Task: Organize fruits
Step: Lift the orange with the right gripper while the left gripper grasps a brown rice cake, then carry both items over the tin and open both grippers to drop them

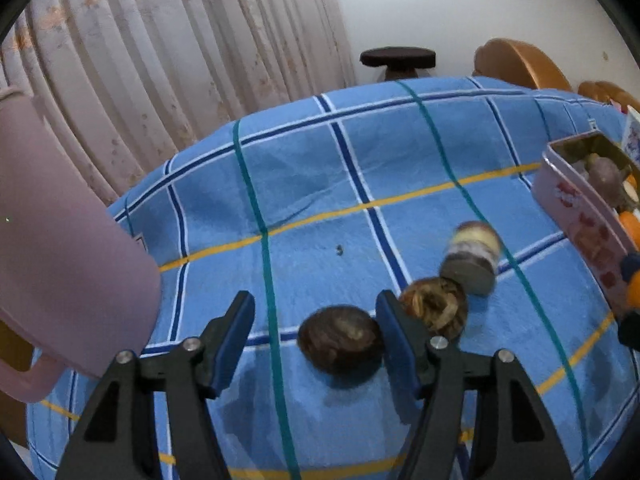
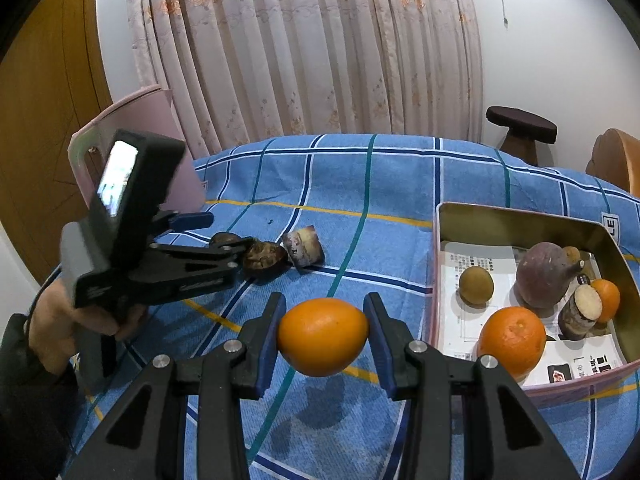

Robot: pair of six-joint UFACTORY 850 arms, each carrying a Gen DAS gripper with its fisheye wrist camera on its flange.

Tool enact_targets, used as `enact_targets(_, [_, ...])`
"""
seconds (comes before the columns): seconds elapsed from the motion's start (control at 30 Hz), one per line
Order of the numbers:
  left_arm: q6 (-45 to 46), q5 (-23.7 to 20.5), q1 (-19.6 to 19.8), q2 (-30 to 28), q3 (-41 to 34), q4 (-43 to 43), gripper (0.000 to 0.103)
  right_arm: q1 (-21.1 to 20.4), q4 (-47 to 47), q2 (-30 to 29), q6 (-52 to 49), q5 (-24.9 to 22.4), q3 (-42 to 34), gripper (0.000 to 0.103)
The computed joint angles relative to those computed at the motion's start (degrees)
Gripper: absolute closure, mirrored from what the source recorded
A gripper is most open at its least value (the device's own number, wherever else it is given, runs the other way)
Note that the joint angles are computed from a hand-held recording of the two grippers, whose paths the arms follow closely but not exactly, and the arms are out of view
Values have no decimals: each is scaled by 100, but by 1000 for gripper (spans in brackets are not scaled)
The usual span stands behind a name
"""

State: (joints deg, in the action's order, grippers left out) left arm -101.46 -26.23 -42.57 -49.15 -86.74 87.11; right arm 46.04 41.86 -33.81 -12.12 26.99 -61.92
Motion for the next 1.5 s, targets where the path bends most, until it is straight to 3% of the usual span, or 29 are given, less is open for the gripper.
enact_targets(0.07, [-268,376,122,53,84,109,41,-11,-18,-11,25,-37,-12,60])
enact_targets(0.17, [-208,839,218,101,169,2,62,-18,12,-32,-4,-78,-44,60])
enact_targets(0.3, [-316,718,153,160,298,196,63,-23,93,-68,-98,-97,-86,60])
enact_targets(0.4, [-735,407,105,202,390,464,63,-26,71,-62,-67,-34,-75,60])
enact_targets(0.57, [-3073,-547,-68,549,965,1967,63,-15,-10,58,66,222,63,60])
enact_targets(0.77, [-4530,-1115,-333,759,1261,2581,63,-7,288,327,-171,712,322,60])
enact_targets(1.0, [-4621,-1372,-768,635,984,2626,63,-159,523,683,-297,1220,732,60])
enact_targets(1.5, [-3608,-908,-1247,-150,-524,2217,63,-755,971,1291,-462,1798,1569,60])
